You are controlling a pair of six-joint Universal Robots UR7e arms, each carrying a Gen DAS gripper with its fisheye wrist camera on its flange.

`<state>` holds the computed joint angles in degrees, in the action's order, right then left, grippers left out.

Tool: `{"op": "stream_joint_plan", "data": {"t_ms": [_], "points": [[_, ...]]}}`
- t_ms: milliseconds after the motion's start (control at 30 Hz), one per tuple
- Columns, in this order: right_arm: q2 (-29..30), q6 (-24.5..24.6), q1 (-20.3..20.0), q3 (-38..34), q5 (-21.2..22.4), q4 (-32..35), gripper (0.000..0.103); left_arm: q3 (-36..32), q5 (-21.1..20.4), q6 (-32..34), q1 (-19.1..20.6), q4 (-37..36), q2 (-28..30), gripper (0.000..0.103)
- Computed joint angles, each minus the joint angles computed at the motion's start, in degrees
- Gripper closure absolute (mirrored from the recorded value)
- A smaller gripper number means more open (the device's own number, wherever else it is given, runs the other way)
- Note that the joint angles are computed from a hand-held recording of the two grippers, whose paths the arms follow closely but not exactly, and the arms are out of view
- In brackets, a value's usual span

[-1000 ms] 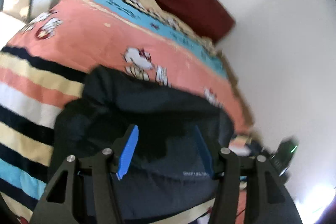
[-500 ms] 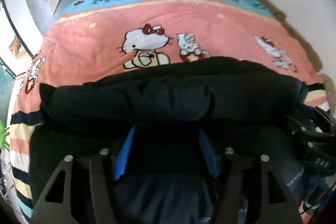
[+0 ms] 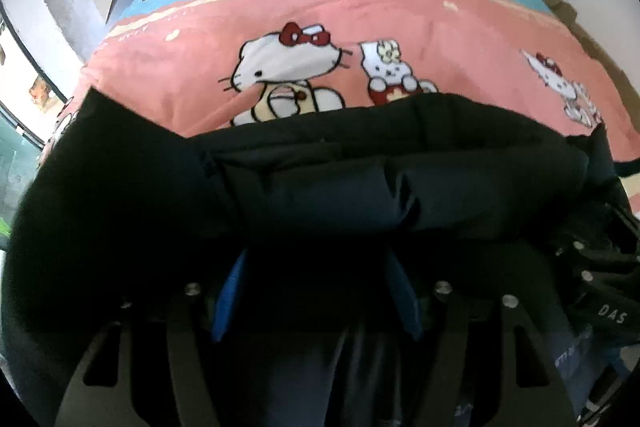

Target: Fold large clothes

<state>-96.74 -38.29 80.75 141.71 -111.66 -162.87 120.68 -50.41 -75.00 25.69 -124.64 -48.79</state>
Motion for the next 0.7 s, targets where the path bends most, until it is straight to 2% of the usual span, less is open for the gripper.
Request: {"op": "stream_joint_plan", "data": {"t_ms": [100, 167, 200, 333, 467, 567, 700], "points": [[-3.39, 0.79, 1.43, -0.81, -0.38, 5.70, 0.014, 1.83, 0.07, -2.23, -3.39, 2.48, -3.41, 0.040], [-8.71, -0.82, 1.00, -0.45, 2.04, 9.25, 0.014, 2.59, 3.43, -9.18, -8.29, 11.84, -5.46, 0.040], [-11.97, -2.13, 0.34, 0.10, 3.73, 10.19, 0.014, 3.55, 4.18, -12.19, -10.51, 14.91, -6.65, 0.040], [-22.14, -7.58, -5.74, 1.33, 9.89, 16.80, 0.014, 9.18, 2.43, -19.11, -14.51, 15.78, -10.84, 0.040], [-22.90, -10.63, -12.12, 2.60, 12.62, 16.72, 0.014, 13.27, 2.64, -20.54, -15.33, 11.42, -11.43, 0.039], [-21.33, -11.59, -17.49, 3.84, 15.66, 14.43, 0.012, 13.97, 4.18, -20.83, -15.91, 9.36, -9.08, 0.039], [-20.78, -12.43, -19.58, 4.71, 17.91, 12.99, 0.011, 14.40, 5.18, -22.37, -16.95, 9.41, -7.70, 0.039]]}}
